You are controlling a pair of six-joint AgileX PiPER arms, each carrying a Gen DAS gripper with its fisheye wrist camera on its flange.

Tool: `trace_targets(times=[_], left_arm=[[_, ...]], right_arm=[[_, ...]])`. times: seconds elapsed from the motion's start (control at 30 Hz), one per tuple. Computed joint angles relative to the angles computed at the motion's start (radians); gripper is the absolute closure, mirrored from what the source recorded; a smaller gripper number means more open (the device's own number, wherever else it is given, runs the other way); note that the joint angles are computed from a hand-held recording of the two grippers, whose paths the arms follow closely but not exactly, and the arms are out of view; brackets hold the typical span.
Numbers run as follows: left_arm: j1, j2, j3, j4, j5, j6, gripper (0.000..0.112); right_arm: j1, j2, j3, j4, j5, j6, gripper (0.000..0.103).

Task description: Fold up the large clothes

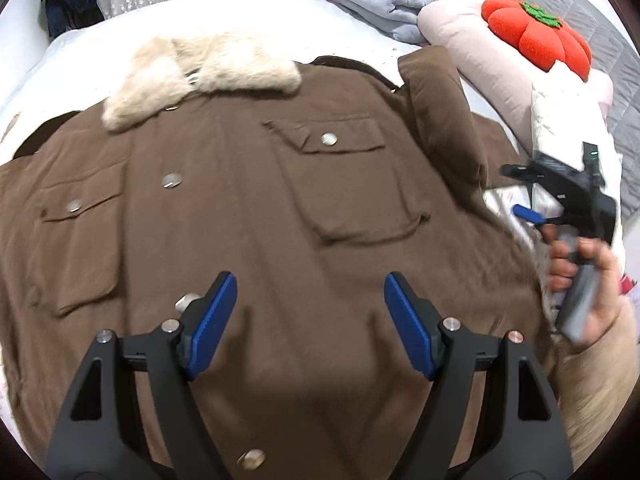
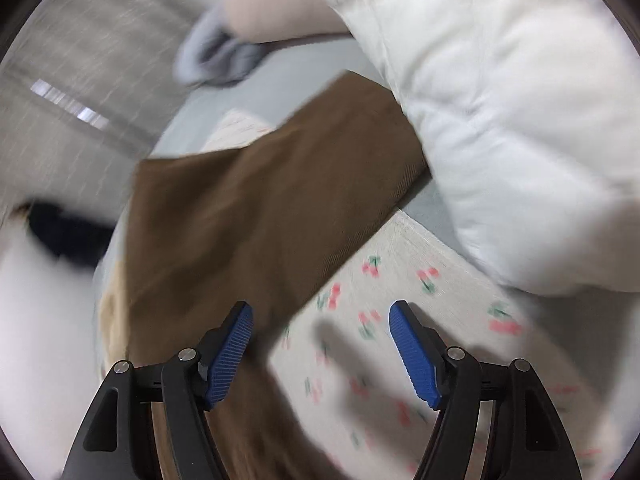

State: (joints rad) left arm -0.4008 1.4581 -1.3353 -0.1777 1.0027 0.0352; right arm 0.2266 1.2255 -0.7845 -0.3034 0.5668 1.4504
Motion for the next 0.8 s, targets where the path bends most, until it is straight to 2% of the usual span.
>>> trace_targets(times=[0.1,0.17,0.2,0.23,0.27,0.33,0.53,0.57,0.63,0.7,0.77,0.8], left_arm=[[-0.020,0.051,-0.031,0.006,-0.028,-0.015,0.036],[-0.031,0.089,-0.054,0.029,-0.054,-0.029,0.036],[-0.032,0.105,-0.064,0.035,-0.065,-0.035,0.036],[-0.032,0.126,-0.078,0.040,-0.081,-0.047,0.036],[-0.030,0.146,-0.092,0.040,-0.089,-0.054,0.036],[-0.025,0.193,-0.134,0.023,-0.103,-0.061,0.036],[-0.060,0.366,-0.354,-0.094,-0.094,-0.031,0.036],[-0.080,0.398,-0.402,-0.095,-0.098,-0.047,0.036],[-0.118,0.462,-0.497,-0.111,-0.103,-0.069,0.036],[-0.153,0.522,-0.587,-0.147,-0.102,-0.073,0.037],[-0.187,0.602,-0.692,-0.214,-0.090,-0.053,0.037],[-0.208,0.627,-0.716,-0.225,-0.110,-0.059,0.037]], right_arm=[[0.071,0.140,-0.123,-0.280,0.118,0.234,0.029],[0.066,0.224,-0.187,-0.337,0.166,0.252,0.030],[0.066,0.253,-0.214,-0.362,0.193,0.260,0.043],[0.060,0.270,-0.237,-0.363,0.212,0.241,0.061],[0.033,0.283,-0.258,-0.324,0.203,0.183,0.094],[0.006,0.247,-0.267,-0.304,0.183,0.111,0.094],[0.200,0.091,-0.423,-0.687,0.469,-0.019,0.095],[0.213,0.070,-0.445,-0.726,0.493,-0.053,0.095],[0.220,0.032,-0.480,-0.785,0.524,-0.129,0.095],[0.210,-0.010,-0.482,-0.859,0.513,-0.196,0.095],[0.222,-0.065,-0.445,-0.897,0.535,-0.250,0.095],[0.224,-0.092,-0.415,-0.899,0.541,-0.269,0.095]])
